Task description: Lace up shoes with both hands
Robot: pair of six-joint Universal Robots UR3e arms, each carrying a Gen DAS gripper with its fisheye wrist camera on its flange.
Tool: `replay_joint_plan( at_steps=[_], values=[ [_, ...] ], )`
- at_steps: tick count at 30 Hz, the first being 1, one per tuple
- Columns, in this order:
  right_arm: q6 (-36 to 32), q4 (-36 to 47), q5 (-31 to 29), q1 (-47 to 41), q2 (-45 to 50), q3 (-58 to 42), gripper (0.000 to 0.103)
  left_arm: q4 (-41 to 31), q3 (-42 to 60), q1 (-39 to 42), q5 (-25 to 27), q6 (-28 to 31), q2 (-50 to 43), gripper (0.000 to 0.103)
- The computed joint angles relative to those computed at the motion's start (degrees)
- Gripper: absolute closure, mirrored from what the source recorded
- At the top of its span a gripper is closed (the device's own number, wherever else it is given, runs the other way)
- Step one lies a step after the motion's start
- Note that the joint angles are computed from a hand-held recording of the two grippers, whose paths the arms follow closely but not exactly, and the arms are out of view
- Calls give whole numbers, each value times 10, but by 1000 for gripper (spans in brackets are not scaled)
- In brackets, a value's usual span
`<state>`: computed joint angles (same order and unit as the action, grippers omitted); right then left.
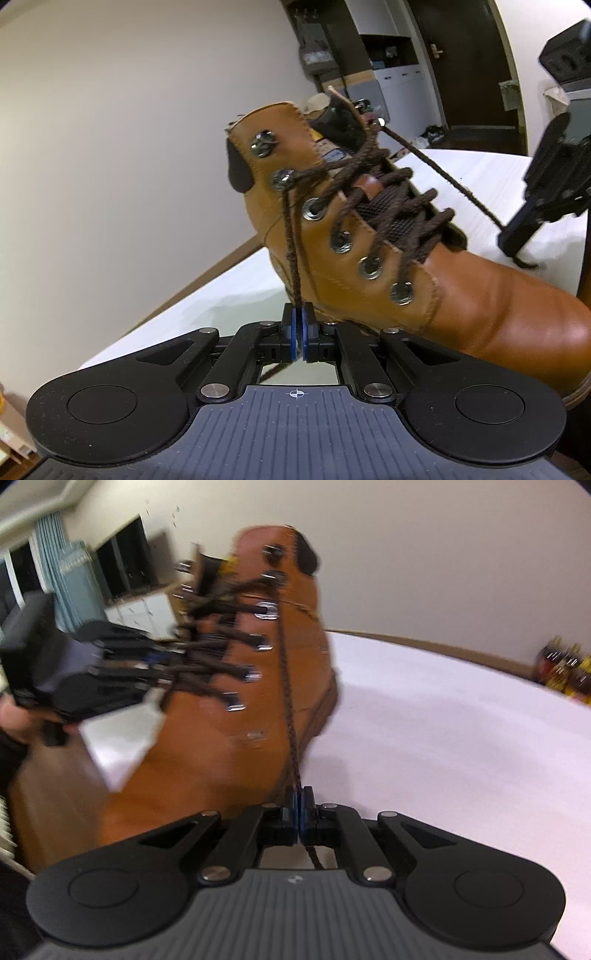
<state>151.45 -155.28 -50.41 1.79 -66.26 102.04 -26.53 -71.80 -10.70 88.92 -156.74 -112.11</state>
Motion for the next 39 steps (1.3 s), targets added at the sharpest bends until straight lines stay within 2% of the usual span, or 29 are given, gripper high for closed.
replay_joint_plan(
  at_steps=[2,7,10,13,15,18,19,20,22,24,29,31,32,36,39],
  values=[
    [9,12,38,-8,-21,22,101,-6,6,-8,17,-5,-1,100],
    [69,34,114,-2,29,-44,101,-30,30,-21,43,-26,-8,100],
    [128,-3,164,4,78,-74,101,-39,37,-21,47,-29,-8,100],
    [223,-71,215,10,122,-107,101,-47,43,-21,50,-32,-8,99],
    [372,-204,267,7,185,-135,101,-51,43,-20,51,-31,-6,99],
    [684,-456,292,5,313,-238,101,-54,43,-20,54,-27,-5,99],
    [757,-496,292,2,340,-270,101,-72,65,-25,61,-29,-15,97],
    [783,-515,275,4,351,-277,101,-83,111,-37,71,-34,-49,95],
    [723,-485,241,9,331,-241,101,-101,149,-46,82,-39,-73,95],
    [680,-455,223,8,319,-210,101,-94,116,-43,82,-49,-52,95],
    [671,-460,204,2,317,-176,101,-61,40,-42,79,-86,9,95],
    [698,-475,208,-3,328,-178,101,-45,12,-34,40,-103,39,95],
    [729,-494,211,-1,342,-194,101,-37,-3,-24,-12,-124,59,95],
    [814,-555,236,-7,376,-239,101,-40,20,-19,-131,-168,51,89],
    [826,-554,239,4,389,-278,101,-43,47,-29,-139,-175,27,88]
  ],
)
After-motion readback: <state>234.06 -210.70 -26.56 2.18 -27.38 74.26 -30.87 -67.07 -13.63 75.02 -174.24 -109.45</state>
